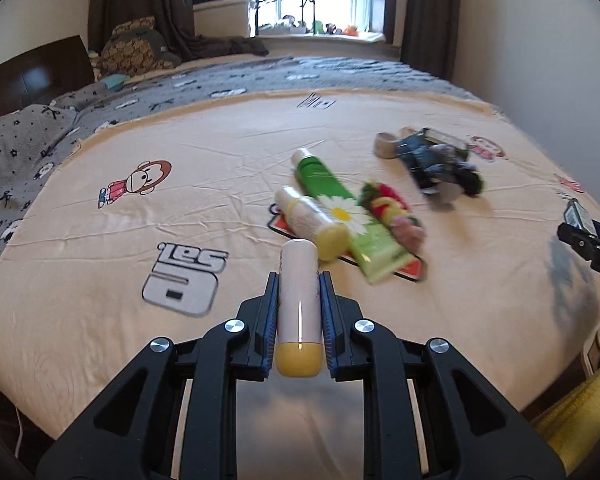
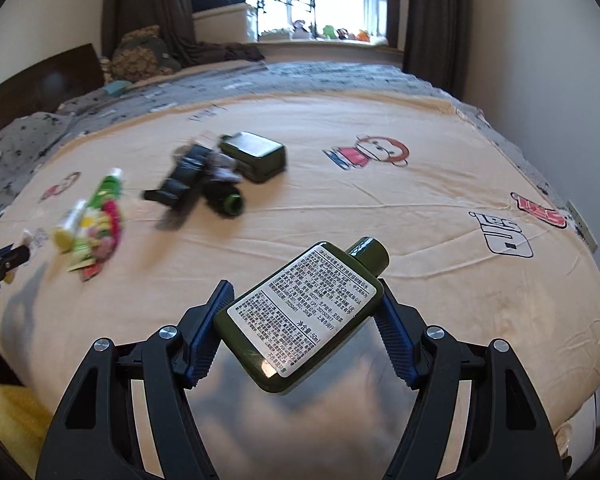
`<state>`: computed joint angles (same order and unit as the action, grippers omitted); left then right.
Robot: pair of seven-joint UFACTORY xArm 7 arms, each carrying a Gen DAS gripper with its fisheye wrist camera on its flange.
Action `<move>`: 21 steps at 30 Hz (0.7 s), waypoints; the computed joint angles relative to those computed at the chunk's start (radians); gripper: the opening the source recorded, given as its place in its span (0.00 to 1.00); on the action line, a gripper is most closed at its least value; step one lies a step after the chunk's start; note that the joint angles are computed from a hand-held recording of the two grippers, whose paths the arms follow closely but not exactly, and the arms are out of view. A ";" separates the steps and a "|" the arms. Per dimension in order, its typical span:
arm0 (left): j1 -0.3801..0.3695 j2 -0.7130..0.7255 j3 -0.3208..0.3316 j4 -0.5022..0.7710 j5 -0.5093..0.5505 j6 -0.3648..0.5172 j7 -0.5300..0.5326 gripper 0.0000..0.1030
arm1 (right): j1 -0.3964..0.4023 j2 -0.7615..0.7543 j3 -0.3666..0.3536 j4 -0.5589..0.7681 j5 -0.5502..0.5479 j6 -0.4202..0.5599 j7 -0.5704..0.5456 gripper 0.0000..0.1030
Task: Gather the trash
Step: 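Lower both tools to the bin and release the bottle and tube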
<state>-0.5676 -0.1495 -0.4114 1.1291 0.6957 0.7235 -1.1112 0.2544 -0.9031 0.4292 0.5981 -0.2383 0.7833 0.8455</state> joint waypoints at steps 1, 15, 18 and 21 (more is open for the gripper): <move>-0.009 -0.018 -0.012 -0.012 0.006 0.002 -0.016 0.18 | 0.010 -0.015 0.017 0.008 -0.002 0.017 0.002 0.69; -0.112 -0.119 -0.171 -0.136 -0.083 -0.037 -0.111 0.18 | 0.259 -0.240 0.140 -0.040 0.164 0.197 0.060 0.69; -0.129 -0.102 -0.183 -0.158 -0.109 -0.053 -0.128 0.18 | 0.298 -0.245 0.156 -0.074 0.207 0.211 0.102 0.69; -0.154 -0.083 -0.174 -0.182 -0.147 -0.080 -0.120 0.18 | 0.343 -0.236 0.164 -0.109 0.251 0.210 0.152 0.69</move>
<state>-0.7214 -0.2324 -0.5852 0.9466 0.5484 0.6433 -1.2307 0.5977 -1.1387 0.5934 0.4896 0.0130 0.9931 0.9977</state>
